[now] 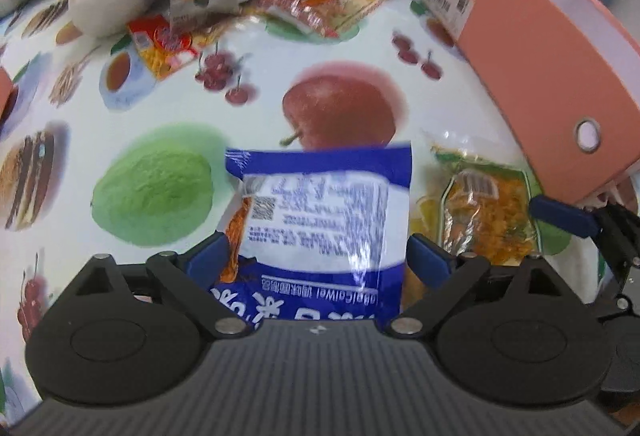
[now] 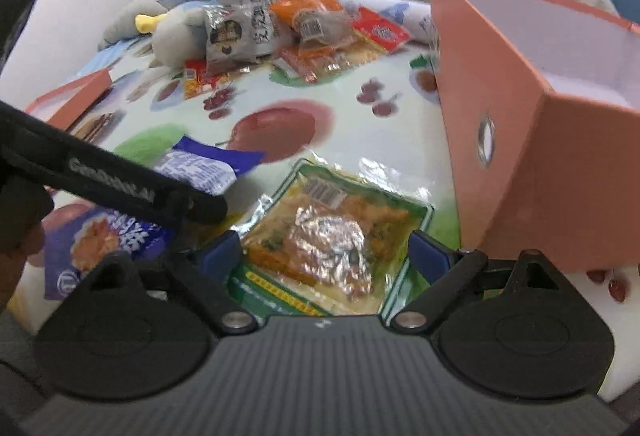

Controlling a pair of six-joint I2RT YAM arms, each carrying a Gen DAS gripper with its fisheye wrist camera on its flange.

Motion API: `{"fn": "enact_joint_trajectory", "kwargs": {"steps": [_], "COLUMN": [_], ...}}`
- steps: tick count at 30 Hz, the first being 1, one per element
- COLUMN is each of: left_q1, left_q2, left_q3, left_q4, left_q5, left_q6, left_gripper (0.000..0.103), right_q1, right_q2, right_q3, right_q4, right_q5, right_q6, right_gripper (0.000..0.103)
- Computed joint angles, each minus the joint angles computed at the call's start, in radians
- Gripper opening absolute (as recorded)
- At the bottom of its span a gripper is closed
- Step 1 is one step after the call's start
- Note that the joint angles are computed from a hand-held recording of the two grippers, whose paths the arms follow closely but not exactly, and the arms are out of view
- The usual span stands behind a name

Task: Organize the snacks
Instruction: 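Close the right tool on the green pickle pack while the left tool holds the blue bag, then lift and carry the blue bag and green pickle pack over the pink box with both tools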

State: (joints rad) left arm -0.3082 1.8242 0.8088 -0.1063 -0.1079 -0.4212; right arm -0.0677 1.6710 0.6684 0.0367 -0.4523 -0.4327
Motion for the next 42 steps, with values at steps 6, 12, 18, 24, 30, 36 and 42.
{"fn": "enact_joint_trajectory", "kwargs": {"steps": [6, 12, 18, 24, 30, 36, 42], "left_q1": [-0.012, -0.014, -0.034, -0.053, -0.071, -0.078, -0.066], "left_q2": [-0.014, -0.059, -0.094, -0.136, -0.203, -0.266, -0.333], "left_q3": [-0.031, -0.072, -0.086, -0.108, -0.112, -0.081, -0.030], "left_q4": [0.020, 0.039, 0.037, 0.039, -0.009, -0.080, -0.165], "left_q5": [-0.034, -0.049, -0.062, -0.056, -0.080, -0.109, -0.118], "left_q6": [-0.029, -0.070, -0.119, -0.184, -0.241, -0.278, -0.296], "left_gripper": [0.080, 0.061, 0.048, 0.047, 0.047, 0.047, 0.047], "right_q1": [0.017, 0.014, 0.004, -0.007, -0.030, -0.044, -0.055], "right_q2": [0.022, 0.040, 0.034, 0.006, -0.008, -0.033, -0.078], "right_q3": [-0.025, 0.034, 0.067, 0.084, 0.132, 0.202, 0.293], "right_q4": [0.041, -0.054, -0.121, -0.175, -0.270, -0.390, -0.513], "right_q5": [0.020, 0.010, -0.005, -0.020, -0.057, -0.077, -0.114], "right_q6": [-0.083, -0.113, -0.142, -0.153, -0.142, -0.150, -0.152], "right_gripper": [0.094, 0.083, 0.060, 0.036, 0.033, 0.034, 0.034]}}
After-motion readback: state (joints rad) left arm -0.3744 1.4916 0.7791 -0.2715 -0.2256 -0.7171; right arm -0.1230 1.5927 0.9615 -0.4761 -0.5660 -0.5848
